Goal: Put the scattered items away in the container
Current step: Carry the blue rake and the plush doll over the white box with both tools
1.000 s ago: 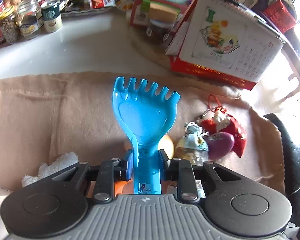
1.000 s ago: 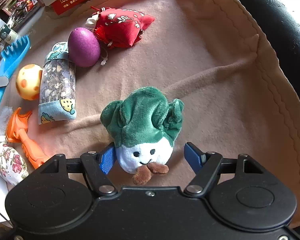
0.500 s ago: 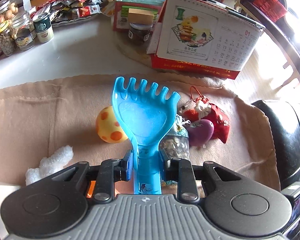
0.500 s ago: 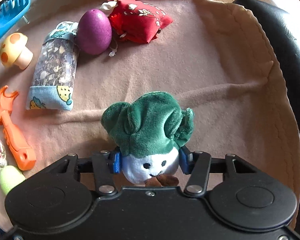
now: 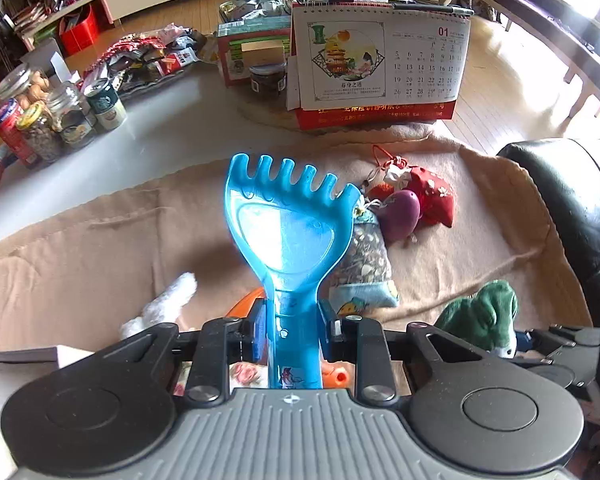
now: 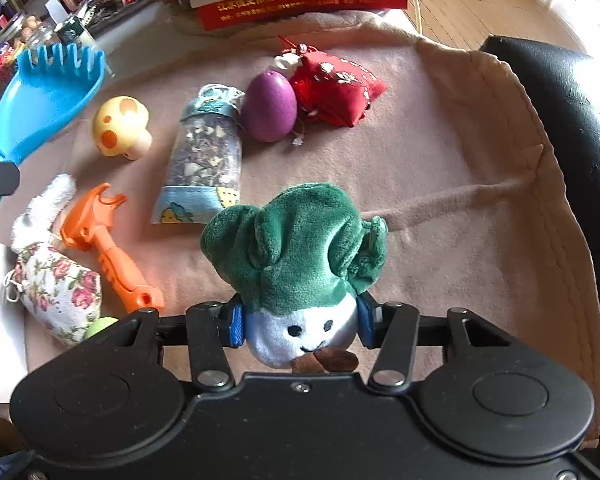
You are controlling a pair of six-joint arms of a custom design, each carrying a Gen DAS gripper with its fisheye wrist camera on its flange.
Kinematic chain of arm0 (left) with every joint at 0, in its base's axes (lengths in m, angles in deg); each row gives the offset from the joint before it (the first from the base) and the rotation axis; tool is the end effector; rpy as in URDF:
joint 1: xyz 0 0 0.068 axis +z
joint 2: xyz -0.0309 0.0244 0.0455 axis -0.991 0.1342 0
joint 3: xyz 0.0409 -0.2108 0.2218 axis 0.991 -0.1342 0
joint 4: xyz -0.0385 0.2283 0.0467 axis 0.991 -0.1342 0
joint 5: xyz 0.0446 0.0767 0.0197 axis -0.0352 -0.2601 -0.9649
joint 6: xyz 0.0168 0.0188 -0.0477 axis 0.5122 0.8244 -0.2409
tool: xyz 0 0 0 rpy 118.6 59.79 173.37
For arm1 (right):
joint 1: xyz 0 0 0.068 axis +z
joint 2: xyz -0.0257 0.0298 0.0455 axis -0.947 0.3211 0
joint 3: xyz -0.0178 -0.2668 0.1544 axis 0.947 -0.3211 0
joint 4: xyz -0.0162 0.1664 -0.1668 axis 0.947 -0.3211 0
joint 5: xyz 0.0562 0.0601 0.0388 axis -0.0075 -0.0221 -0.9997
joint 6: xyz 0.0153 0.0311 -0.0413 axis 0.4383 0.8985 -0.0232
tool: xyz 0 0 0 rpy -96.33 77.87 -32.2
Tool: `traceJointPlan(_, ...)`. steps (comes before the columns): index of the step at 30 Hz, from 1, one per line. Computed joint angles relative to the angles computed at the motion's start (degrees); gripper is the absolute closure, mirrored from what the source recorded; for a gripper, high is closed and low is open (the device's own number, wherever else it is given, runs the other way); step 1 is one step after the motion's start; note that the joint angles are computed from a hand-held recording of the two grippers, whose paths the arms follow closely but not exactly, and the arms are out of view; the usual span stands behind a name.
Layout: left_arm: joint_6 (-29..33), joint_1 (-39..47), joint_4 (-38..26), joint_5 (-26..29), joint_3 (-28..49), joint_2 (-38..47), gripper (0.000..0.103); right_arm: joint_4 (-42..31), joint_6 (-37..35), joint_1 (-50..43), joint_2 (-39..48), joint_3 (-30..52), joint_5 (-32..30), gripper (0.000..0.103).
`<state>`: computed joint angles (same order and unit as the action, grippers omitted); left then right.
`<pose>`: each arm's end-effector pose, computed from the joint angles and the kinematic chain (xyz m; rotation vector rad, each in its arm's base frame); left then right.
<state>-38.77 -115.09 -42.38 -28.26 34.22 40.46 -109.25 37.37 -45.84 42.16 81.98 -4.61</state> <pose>0.2389 -0.1504 0.3384 0.6064 2.6119 -0.0969 0.1742 0.0809 0.2674 0.0124 2.8152 0.1458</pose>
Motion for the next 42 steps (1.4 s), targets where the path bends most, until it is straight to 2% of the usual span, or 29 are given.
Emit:
traceJointPlan(9, 3.87, 3.11, -4.36, -0.71, -3.16, -8.65, 0.077, -2.67, 5.59, 7.88, -2.96, 3.43, -0.50, 0.052)
traceJointPlan(15, 9.74, 9.13, -8.71, 0.79, -2.77, -13.72, 0.077, -5.16, 9.14, 14.39, -2.70, 7.30, 1.26, 0.052)
traceJointPlan(19, 14.93, 15.90, -10.74, 2.45, -2.29, -16.02, 0.077, -6.18, 11.37, 18.85, -1.33, 10.10, 2.81, 0.052)
traceJointPlan(28, 30.73, 36.02, -14.37, 9.69, -0.38, -17.97, 0.077, -6.97, 14.74, 28.37, 3.85, 16.61, 5.58, 0.052)
traceJointPlan(36, 44.43, 54.75, -16.19, 16.29, 1.87, -16.13, 0.076, -7.84, 15.93, 35.49, 9.49, 23.57, 7.10, 0.052)
traceJointPlan(42, 52.04, 65.74, -16.36, 19.31, 3.50, -12.97, 0.076, -8.87, 15.90, 39.93, 14.63, 30.14, 7.54, 0.052)
